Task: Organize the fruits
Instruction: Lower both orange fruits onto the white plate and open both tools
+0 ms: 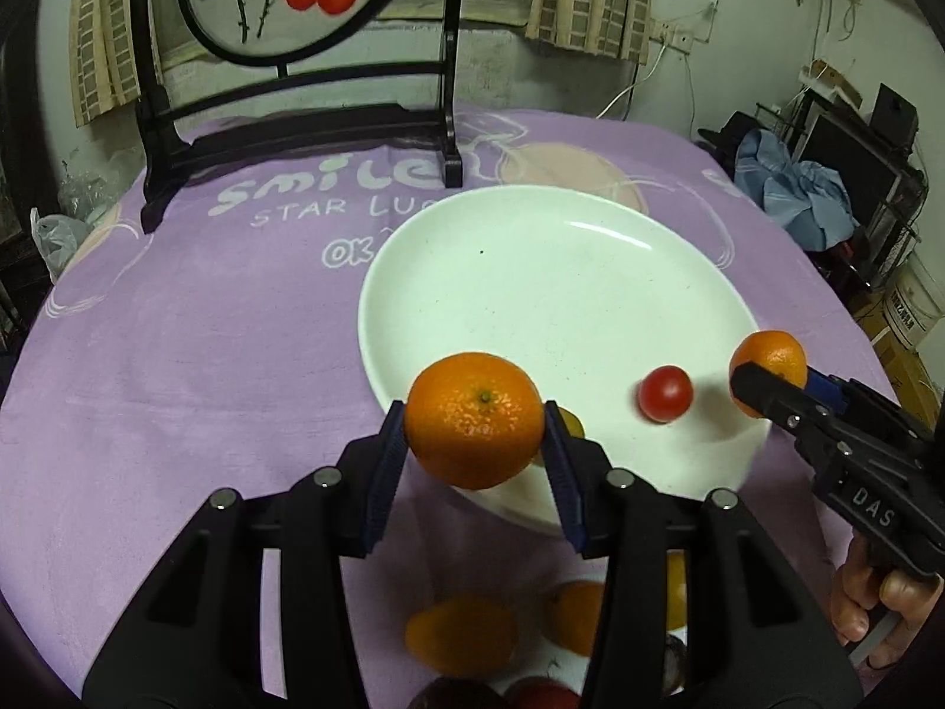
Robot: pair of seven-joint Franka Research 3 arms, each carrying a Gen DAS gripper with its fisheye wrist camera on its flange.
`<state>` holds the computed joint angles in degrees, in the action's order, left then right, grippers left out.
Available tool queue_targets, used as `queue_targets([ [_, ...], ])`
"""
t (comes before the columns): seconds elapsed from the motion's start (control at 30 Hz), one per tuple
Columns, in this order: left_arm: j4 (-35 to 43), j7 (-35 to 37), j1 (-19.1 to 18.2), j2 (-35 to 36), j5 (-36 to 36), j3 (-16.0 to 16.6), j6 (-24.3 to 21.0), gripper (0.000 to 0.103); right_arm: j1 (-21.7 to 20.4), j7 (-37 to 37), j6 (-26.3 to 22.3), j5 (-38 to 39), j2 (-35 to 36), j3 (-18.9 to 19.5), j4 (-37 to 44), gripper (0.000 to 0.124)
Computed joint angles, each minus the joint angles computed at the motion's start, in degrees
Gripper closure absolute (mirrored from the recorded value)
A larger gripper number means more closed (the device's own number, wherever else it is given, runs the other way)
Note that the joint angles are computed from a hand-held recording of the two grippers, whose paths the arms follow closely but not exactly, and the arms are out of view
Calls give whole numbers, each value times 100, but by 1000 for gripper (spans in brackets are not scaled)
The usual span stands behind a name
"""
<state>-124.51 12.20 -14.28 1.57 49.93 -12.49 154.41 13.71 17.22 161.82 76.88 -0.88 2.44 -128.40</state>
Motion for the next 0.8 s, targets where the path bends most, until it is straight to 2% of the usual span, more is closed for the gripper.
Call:
queue_targets([
  [0.4, 305, -14, -4, 252, -18, 95, -202, 57, -39, 395, 74, -409, 335, 117, 226, 84],
  [0.5, 242, 344, 39, 261, -447, 91, 66, 56, -40, 628, 91, -657, 233, 117, 147, 84],
  [0.57, 177, 372, 31, 180, -524, 95, 104, 55, -46, 278, 67, -298, 31, 94, 39, 82],
  [0.6, 124, 223, 10, 73, -373, 100, 70, 52, -37, 94, 33, -161, -81, 71, -29, 81],
  [0.67, 10, -138, 9, -161, -36, 76, 41, 34, 26, -299, 71, 98, -336, 33, -202, 75],
  [0.73, -154, -526, 65, -431, 261, 19, 120, 25, 109, -568, 84, 273, -545, -7, -339, 72],
  [0.8, -349, -762, 120, -705, 455, -86, 81, 24, 143, -535, -167, 123, -776, -81, -500, 72],
])
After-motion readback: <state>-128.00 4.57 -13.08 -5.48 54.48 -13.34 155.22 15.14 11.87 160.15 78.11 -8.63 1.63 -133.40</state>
